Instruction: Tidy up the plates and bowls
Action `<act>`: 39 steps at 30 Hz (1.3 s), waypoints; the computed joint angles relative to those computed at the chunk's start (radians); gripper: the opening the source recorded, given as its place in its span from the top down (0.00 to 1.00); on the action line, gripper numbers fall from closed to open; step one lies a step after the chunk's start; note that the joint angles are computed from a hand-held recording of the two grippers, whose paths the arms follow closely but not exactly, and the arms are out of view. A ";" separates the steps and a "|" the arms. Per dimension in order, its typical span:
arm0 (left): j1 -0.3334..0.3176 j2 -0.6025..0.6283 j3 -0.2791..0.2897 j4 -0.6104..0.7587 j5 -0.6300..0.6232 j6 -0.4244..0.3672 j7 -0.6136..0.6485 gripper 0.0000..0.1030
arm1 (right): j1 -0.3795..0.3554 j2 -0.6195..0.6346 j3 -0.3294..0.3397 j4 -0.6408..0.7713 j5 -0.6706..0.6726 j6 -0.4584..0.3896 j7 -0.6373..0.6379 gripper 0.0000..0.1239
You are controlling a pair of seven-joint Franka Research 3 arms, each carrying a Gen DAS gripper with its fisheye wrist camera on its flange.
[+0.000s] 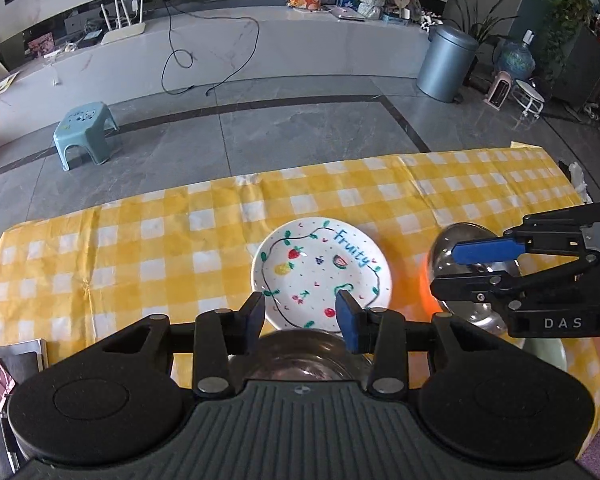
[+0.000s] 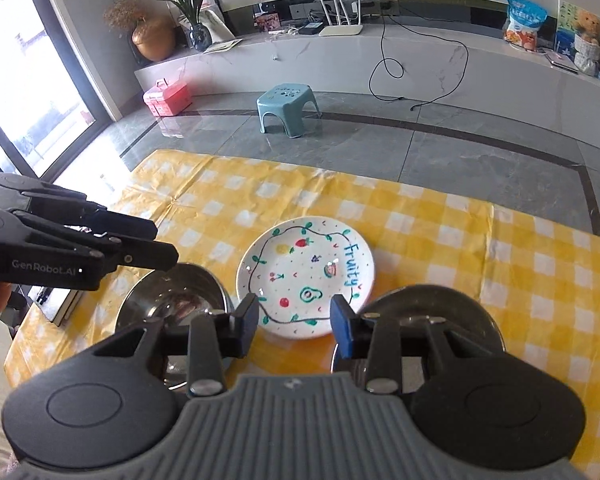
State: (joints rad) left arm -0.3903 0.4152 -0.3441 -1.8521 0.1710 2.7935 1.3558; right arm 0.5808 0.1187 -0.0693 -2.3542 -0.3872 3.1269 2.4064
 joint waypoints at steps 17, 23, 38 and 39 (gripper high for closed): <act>0.076 0.321 -0.044 0.391 -0.186 -0.300 0.172 0.57 | -0.230 0.325 0.180 0.397 0.608 -0.355 -0.560 0.70; 0.071 0.376 -0.036 0.473 -0.232 -0.394 0.188 0.63 | -0.251 0.376 0.188 0.462 0.685 -0.450 -0.626 0.70; 0.106 0.379 -0.057 0.439 -0.342 -0.380 0.198 0.85 | -0.267 0.368 0.193 0.427 0.801 -0.426 -0.673 0.88; 0.102 0.375 -0.053 0.433 -0.342 -0.369 0.190 0.86 | -0.274 0.363 0.200 0.413 0.823 -0.407 -0.678 0.88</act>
State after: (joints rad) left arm -0.2886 0.7902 -0.3976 -1.4196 -0.1708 2.4247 1.5455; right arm 0.3072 0.4818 0.1303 -1.9411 0.4353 2.7202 1.7286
